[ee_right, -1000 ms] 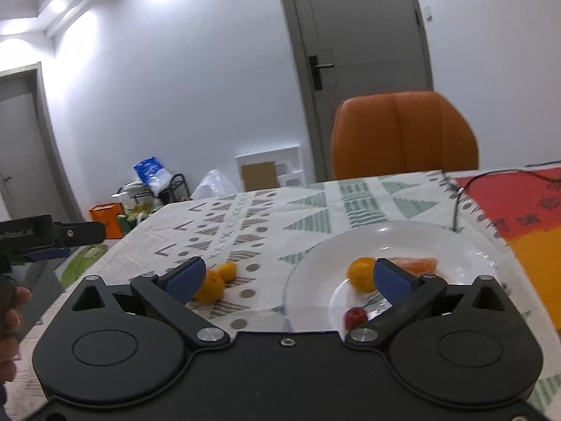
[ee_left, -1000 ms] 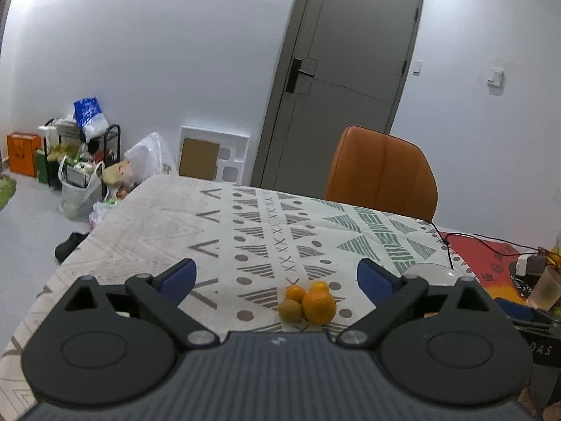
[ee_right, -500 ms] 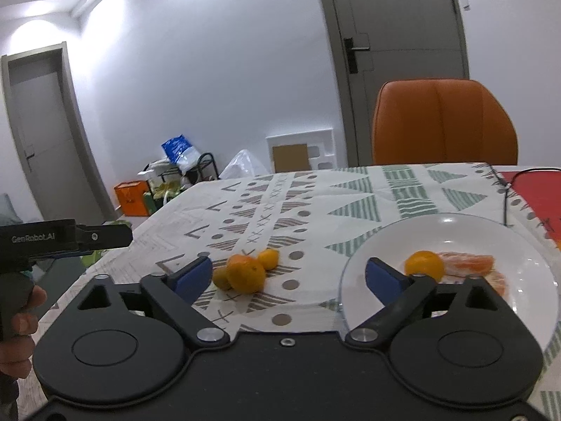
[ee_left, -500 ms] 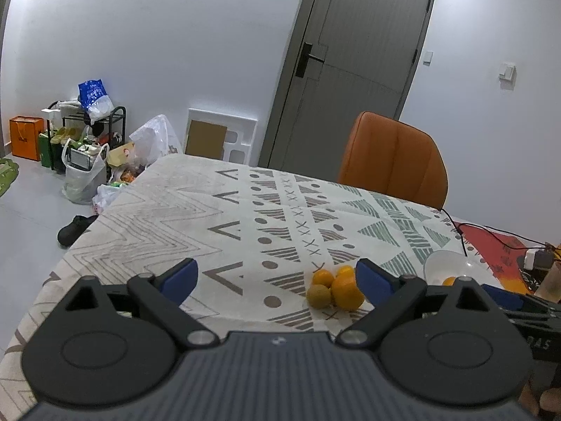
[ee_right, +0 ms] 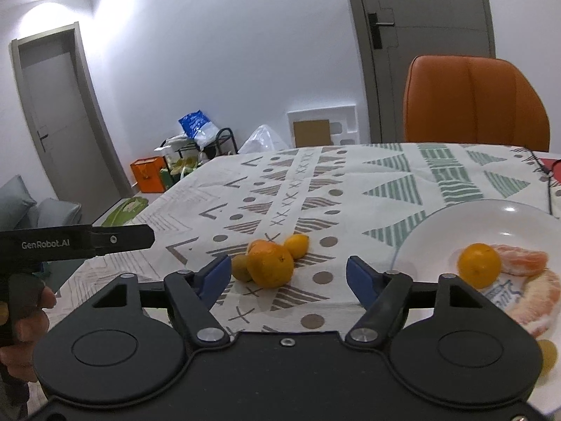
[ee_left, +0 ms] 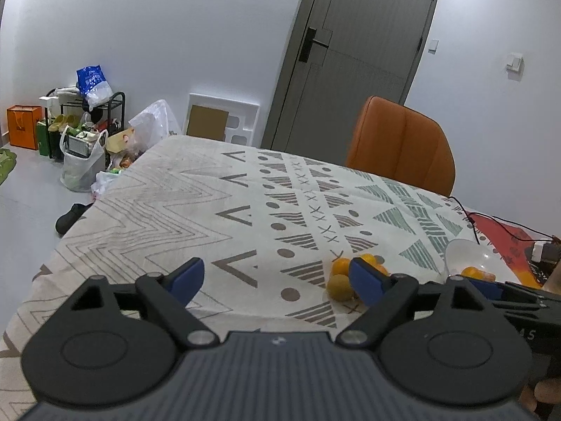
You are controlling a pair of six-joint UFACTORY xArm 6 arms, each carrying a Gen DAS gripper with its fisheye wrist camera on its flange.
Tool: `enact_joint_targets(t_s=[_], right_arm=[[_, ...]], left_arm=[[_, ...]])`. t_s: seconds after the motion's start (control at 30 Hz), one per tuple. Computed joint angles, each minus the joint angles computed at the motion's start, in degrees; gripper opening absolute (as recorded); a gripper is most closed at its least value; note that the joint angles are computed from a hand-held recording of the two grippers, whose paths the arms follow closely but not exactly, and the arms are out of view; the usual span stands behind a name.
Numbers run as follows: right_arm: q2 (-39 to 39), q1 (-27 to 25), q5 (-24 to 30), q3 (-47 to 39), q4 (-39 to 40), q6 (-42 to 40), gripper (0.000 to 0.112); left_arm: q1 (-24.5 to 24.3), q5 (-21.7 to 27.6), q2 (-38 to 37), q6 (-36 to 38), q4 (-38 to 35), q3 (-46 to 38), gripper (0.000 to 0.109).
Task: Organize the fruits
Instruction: 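Grasp the large orange with the right gripper, then grasp the small yellow-green fruit with the left gripper while the right holds the orange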
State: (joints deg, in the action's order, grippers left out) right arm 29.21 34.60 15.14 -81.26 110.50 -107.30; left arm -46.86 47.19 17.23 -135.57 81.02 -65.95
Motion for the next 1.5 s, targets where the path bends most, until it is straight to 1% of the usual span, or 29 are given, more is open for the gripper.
enact_joint_targets(t_s=[0.1,0.27,0.37,0.6,0.67,0.7,0.73,0.87,1.07,1.4,1.5], right_arm=[[1.5,0.29,0.24,-1.37,-3.44,3.48,0.066],[4.08,0.62,0.55,-3.92,-8.78,8.92,0.062],[5.64,0.84,0.77,-5.54,-12.8,12.86,0.06],[8.57,1.34,1.26,-8.87,-19.17,18.85,0.059],[9.25,1.47,1.41,-9.48,-20.54,20.08,0.052],[9.74,1.51,1.51,-9.91,-21.75,21.2,0.04],[10.11,1.52,1.56,-10.2,-22.81,22.19,0.039],[9.72,1.65,1.39,-9.8,-20.44,19.22,0.038],[7.61,1.09,1.19,-7.84,-17.23,16.38,0.038],[5.66,-0.18,0.74,-5.96,-13.36,13.11,0.038],[4.94,-0.78,0.49,-5.31,-12.29,12.19,0.038]], left_arm=[[0.69,-0.98,0.42,-0.06,0.21,-0.07,0.085],[2.03,-2.99,1.21,-0.31,0.6,-0.29,0.079],[2.69,-3.76,1.57,-0.57,0.87,-0.4,0.078],[3.88,-4.77,1.89,-0.91,0.82,-0.34,0.076],[4.17,-5.08,2.04,-0.89,0.8,-0.41,0.076],[4.28,-5.2,2.13,-0.93,0.82,-0.46,0.076],[4.37,-5.29,2.23,-0.91,0.85,-0.53,0.076],[4.55,-5.48,2.63,-0.66,0.85,-0.95,0.076],[4.81,-6.18,3.95,0.29,1.21,-2.79,0.068],[4.85,-7.93,7.49,3.07,1.09,-7.5,0.062],[5.04,-8.84,8.83,3.66,0.85,-9.12,0.059]])
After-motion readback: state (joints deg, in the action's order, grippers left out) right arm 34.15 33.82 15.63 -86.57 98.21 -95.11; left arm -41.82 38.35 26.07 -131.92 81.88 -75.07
